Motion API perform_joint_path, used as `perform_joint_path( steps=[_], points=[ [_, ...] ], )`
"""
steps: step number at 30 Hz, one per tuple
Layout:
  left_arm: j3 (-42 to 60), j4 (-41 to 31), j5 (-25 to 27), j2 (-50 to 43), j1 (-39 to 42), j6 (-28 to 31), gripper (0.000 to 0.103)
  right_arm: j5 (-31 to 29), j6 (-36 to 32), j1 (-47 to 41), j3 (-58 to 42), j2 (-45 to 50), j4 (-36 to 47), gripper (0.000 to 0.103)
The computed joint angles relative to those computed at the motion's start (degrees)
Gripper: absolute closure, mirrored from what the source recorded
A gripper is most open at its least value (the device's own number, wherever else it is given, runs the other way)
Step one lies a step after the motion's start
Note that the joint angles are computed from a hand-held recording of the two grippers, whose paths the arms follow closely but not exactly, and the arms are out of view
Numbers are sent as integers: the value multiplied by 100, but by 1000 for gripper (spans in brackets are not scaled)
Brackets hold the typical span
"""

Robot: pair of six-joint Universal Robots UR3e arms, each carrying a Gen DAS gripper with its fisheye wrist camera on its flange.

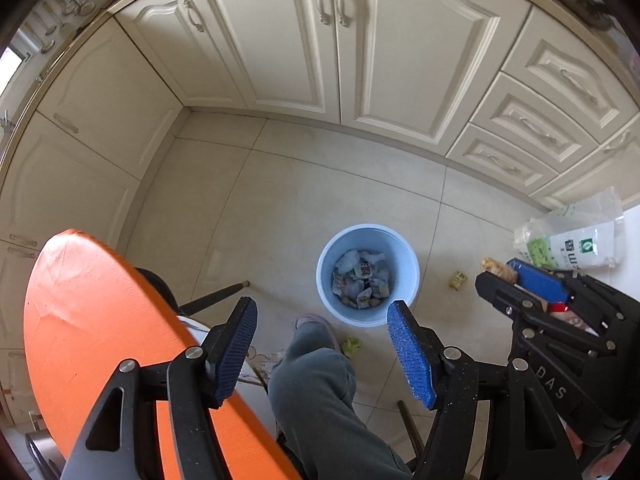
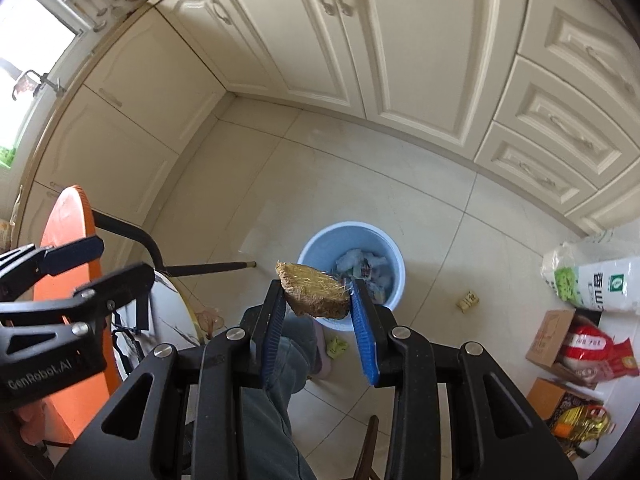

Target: Collect trash

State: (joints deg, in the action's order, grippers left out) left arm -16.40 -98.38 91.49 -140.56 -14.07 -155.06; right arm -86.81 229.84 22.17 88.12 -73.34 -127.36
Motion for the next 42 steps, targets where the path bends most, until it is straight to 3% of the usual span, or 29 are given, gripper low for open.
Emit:
perform_joint_path(
  steps=[2,4,6,16,20,27,31,34,37,40,42],
  points=[
    [-207,63,-29,143,88,18,39,25,-33,6,-176,92,-2,60],
    [-415,132,-58,303,167,41,39,45,59,7,-255,126,-29,26],
    [-590,213,-114,440,246,62,37,-145,319,59,-269,115,-69,18],
    [-590,-81,-317,642,575,237,37,-202,561,115,-177,24,-70,16],
    [-1180,102,-385,1071,747,240,37,-384,596,279,-261,24,-107,16],
    [-3138,742,-712,2576,1374,378,37,-860,406,727,-731,135,-92,16],
    [-4971,1369,-1108,4062,2153,715,37,-1797,791,1409,-1483,459,423,15],
    [-6312,1785,-1341,5229,2974,1108,36,-2110,734,1905,-2105,791,595,14],
    [-7461,1757,-1971,6548,4312,1850,36,-2699,844,2519,-3485,1459,1481,14],
    [-8001,830,-2647,7618,5827,3000,36,-3162,1044,3098,-5285,2388,2549,14],
    [-8043,-202,-3000,8221,7027,4079,36,-3337,1135,3378,-6485,3002,3160,14]
  ],
)
